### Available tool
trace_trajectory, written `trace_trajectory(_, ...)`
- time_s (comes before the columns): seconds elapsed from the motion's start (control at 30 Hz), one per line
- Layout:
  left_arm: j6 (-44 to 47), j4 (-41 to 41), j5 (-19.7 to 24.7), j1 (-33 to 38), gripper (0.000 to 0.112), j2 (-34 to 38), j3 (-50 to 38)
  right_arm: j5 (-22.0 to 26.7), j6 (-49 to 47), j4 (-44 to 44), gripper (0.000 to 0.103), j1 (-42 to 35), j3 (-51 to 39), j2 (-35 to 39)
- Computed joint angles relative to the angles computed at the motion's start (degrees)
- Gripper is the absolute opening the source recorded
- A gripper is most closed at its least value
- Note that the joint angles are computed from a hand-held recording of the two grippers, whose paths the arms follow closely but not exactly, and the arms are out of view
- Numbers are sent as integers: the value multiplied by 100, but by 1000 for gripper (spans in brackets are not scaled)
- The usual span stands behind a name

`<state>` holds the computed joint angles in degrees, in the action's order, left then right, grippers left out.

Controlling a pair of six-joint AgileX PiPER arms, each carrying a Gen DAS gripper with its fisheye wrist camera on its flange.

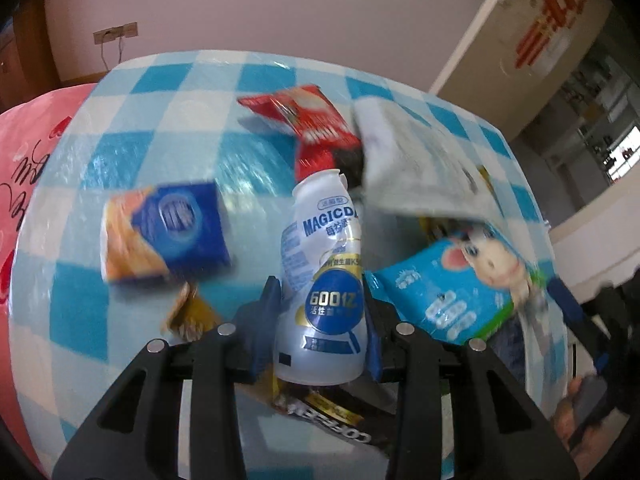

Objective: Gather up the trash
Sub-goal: 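Grasp the white MAGIC drink bottle with the left tool, then grasp the blue-green snack bag with the right tool while the left tool holds the bottle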

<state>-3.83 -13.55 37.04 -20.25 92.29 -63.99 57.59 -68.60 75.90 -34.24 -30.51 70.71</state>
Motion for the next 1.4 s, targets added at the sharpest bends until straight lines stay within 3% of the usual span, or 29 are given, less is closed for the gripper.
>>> trace_trajectory(0.2, -308, 178, -361, -273, 39, -602, 707, -38, 47, -97, 98, 90, 46, -329)
trace_trajectory(0.63, -282, -92, -805, -89, 39, -1646, 1612, -62, 715, -256, 96, 959, 13, -1131)
trace_trajectory(0.7, -254, -116, -824, -52, 39, -1756, 1713, -289, 1085, -429, 80, 1346, -40, -1177)
trace_trajectory(0.83, -250, -43, -852, 58, 39, -2083, 1977, -779, 1930, -774, 68, 2129, -81, -925)
trace_trajectory(0.9, 83, -322, -805, 239, 39, -2198, 2077, -1101, 2332, -939, 54, 2434, -58, -882)
trace_trajectory(1.07, 396, -478, -764, 477, 39, -2476, 2372, -2075, 3721, -1805, 52, 3245, -163, -1040)
trace_trajectory(1.2, 750, -750, -708, 646, 39, -2650, 2583, -2807, 5305, -3143, 53, 4021, -398, -906)
trace_trajectory(1.4, 1497, -1366, -584, 1027, 39, -2837, 2825, -3195, 6714, -4603, 54, 4547, -903, -248)
